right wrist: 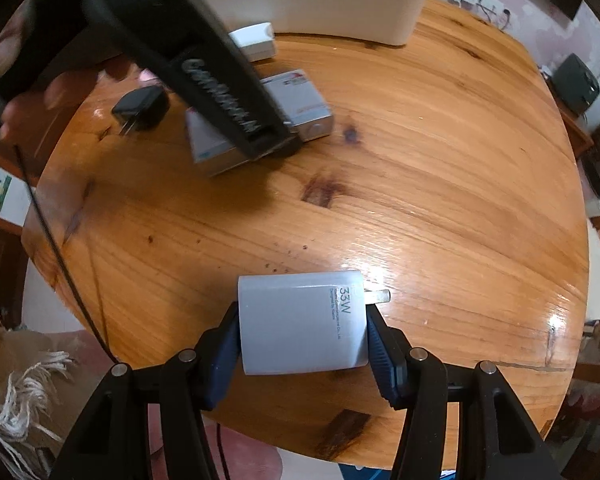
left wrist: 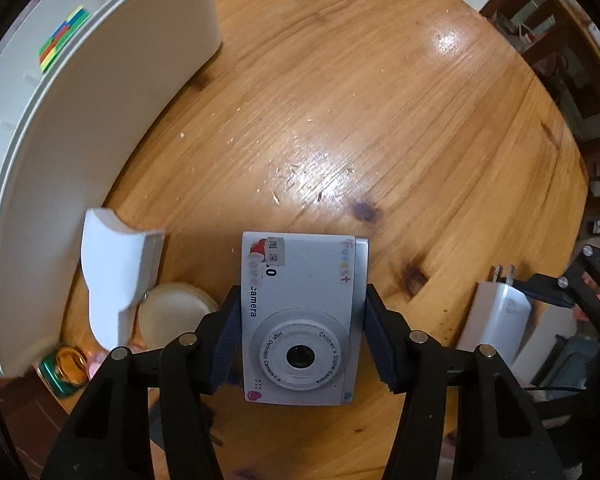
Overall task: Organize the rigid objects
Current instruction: 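Grasp the white charger brick with the right tool while the left tool grasps the silver photo device, then lower the charger brick and silver device into the white tray and open both tools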
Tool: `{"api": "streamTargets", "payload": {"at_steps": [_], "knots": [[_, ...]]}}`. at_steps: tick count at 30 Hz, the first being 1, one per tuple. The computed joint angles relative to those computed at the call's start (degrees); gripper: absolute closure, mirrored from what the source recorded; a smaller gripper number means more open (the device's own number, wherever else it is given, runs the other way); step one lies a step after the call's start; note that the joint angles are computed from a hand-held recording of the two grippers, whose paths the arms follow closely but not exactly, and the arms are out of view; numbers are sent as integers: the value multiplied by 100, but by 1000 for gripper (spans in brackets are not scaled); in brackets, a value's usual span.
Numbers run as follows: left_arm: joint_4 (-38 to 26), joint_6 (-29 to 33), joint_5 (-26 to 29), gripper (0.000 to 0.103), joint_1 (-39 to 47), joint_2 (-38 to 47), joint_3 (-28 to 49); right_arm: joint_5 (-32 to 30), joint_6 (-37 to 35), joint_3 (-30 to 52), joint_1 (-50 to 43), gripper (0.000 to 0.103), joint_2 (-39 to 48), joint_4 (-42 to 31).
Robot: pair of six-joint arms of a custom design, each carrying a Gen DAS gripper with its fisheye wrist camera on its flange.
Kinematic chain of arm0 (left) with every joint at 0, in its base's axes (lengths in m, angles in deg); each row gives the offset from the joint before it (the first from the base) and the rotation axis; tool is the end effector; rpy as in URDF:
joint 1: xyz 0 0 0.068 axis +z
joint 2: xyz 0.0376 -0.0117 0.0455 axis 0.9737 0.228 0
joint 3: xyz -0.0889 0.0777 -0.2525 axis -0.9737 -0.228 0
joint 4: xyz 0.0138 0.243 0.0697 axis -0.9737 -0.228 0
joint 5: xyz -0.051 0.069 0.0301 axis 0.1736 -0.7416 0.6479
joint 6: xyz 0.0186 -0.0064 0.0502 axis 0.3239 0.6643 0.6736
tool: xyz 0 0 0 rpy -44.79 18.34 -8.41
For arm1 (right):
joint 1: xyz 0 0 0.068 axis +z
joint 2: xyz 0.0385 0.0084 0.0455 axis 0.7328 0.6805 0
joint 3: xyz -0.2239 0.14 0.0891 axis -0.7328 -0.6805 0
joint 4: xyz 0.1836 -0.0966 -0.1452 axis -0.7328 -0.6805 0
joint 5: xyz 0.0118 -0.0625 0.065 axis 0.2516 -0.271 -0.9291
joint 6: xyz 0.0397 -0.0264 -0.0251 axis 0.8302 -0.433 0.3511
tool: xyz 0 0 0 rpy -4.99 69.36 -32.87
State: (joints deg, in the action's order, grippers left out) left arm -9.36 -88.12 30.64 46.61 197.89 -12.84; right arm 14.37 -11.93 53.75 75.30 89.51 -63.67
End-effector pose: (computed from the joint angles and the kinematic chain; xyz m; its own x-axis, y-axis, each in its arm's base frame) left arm 0.3055 -0.1798 0.0356 -0.8786 0.4776 -0.0037 0.4772 0.8774 -0.0492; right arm 0.1789 0.0986 0.0300 -0.7991 -0.5599 -0.2189 -0.5810 0.8129 0.0415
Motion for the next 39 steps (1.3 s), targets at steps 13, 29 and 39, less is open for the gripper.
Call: {"api": "streamTargets", "payload": {"at_steps": [13, 29, 39], "knots": [[-542, 256, 483, 43, 910, -1800, -699, -154, 241, 397, -269, 45, -902, -1022], [-1711, 1131, 303, 43, 2869, -1949, 1436, 122, 144, 4291, -32, 45, -649, -3134], [-1923, 392, 485, 43, 3624, 263, 3590, 376, 686, 8555, 413, 45, 2426, -4745]]}}
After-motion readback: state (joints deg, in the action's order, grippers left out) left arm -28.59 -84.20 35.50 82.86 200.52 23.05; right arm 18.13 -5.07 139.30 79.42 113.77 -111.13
